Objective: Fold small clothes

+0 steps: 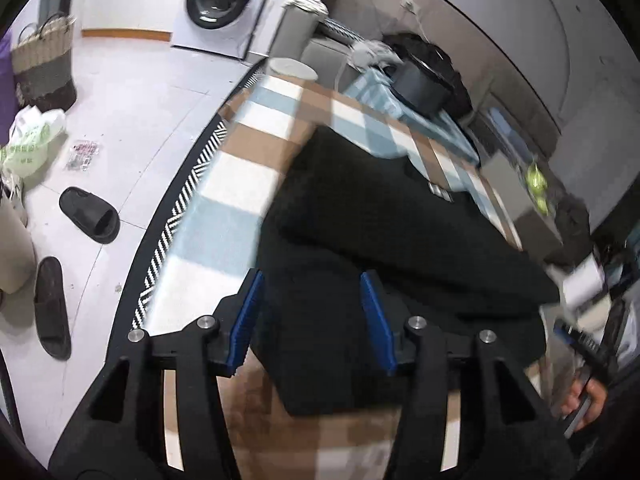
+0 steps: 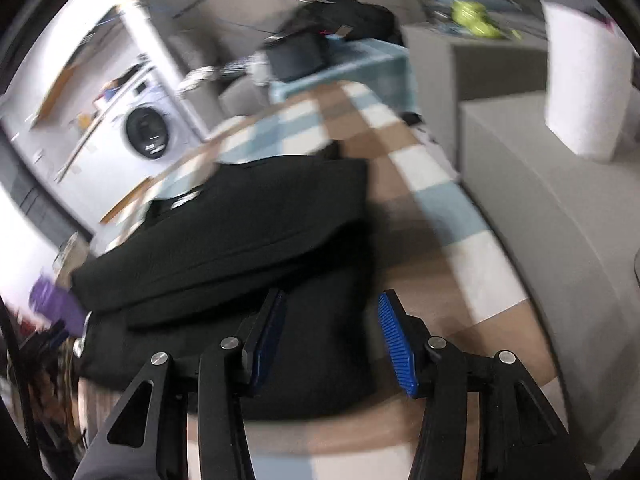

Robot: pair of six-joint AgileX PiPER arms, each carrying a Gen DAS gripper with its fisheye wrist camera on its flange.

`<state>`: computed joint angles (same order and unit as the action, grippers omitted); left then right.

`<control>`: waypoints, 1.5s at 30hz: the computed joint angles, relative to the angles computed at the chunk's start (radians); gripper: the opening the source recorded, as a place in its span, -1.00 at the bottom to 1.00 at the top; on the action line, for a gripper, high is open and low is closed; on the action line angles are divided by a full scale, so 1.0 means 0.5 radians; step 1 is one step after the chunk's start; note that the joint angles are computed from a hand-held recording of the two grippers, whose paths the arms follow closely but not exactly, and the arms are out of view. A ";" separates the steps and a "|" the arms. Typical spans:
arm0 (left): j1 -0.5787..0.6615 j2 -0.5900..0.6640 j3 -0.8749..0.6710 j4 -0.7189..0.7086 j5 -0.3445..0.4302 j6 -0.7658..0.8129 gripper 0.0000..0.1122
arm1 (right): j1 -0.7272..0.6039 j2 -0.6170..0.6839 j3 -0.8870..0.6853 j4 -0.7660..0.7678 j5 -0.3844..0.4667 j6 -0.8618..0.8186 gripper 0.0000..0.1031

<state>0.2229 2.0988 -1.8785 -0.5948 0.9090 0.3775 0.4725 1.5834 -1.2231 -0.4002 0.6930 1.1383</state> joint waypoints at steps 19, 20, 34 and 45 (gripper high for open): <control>-0.613 -0.350 0.764 0.245 -0.269 0.284 -0.08 | 0.585 0.895 -0.990 -0.059 0.435 -0.577 0.02; -0.600 -0.367 0.789 0.234 -0.259 0.299 -0.08 | 0.599 0.871 -0.944 -0.081 0.428 -0.579 0.06; -0.421 -0.371 0.734 0.143 -0.114 0.274 -0.02 | 0.501 0.524 -0.549 0.187 0.277 -0.541 0.23; -0.171 -0.371 0.658 0.305 -0.171 -0.079 -0.01 | 0.111 -0.228 0.375 0.130 -0.105 0.205 0.22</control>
